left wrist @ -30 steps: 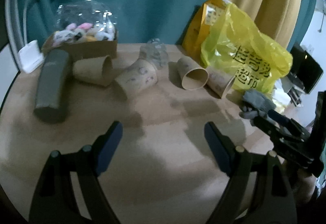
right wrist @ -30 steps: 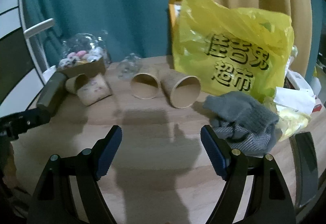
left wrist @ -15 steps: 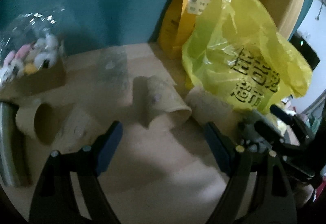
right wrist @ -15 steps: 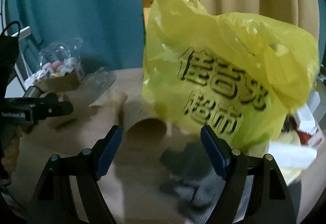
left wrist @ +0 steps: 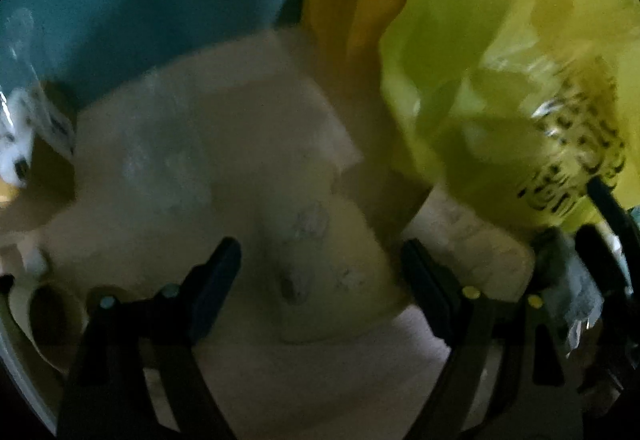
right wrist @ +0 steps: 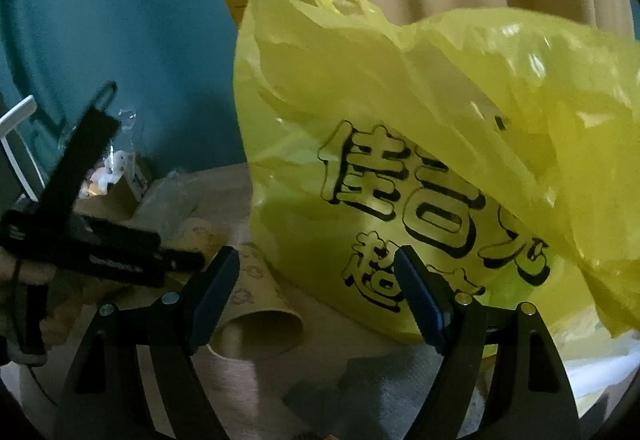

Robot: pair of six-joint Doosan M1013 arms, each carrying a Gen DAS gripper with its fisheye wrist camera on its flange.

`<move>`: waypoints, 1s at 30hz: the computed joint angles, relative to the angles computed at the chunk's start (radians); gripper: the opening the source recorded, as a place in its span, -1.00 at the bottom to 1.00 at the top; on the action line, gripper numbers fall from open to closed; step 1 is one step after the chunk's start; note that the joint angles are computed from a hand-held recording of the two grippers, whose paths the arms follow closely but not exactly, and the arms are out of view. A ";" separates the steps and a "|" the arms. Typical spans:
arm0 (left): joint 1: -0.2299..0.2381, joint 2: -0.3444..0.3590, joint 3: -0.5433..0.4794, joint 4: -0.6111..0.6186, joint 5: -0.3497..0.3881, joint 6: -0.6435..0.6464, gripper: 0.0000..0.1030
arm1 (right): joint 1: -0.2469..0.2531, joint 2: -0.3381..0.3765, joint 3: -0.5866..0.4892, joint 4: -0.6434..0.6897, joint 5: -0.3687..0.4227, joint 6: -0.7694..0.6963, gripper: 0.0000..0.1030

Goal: Flip cup upside down
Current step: 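Reach the left gripper to the pig-print paper cup and grasp it, then lift the pig-print cup with the left gripper toward the right gripper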

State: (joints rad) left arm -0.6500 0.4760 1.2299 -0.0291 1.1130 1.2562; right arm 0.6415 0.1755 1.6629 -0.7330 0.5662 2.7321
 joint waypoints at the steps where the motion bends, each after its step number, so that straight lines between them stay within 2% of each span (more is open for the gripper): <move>1: 0.002 0.006 -0.005 -0.010 0.015 0.006 0.62 | -0.002 -0.002 0.005 -0.001 -0.004 0.012 0.60; 4: 0.004 0.015 -0.005 -0.018 0.030 0.014 0.55 | -0.007 -0.007 0.015 -0.004 -0.006 0.043 0.60; 5: 0.004 0.013 0.001 -0.017 0.026 0.014 0.32 | -0.007 -0.009 0.018 -0.005 -0.007 0.052 0.60; 12: -0.009 -0.040 0.067 0.021 -0.037 0.003 0.28 | 0.011 -0.019 0.010 -0.015 0.013 0.056 0.60; 21: -0.037 -0.221 0.254 0.009 -0.161 -0.036 0.28 | 0.078 -0.044 0.015 -0.037 0.065 0.085 0.60; 28: -0.059 -0.350 0.412 -0.063 -0.242 -0.074 0.28 | 0.153 -0.053 0.024 0.035 0.096 0.058 0.59; 30: -0.074 -0.389 0.465 -0.037 -0.275 -0.108 0.28 | 0.173 -0.057 0.033 0.065 0.099 0.051 0.60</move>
State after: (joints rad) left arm -0.7239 0.0873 1.6953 -0.0657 0.8378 1.1481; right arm 0.8141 0.1184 1.6958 -0.6675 0.6655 2.7830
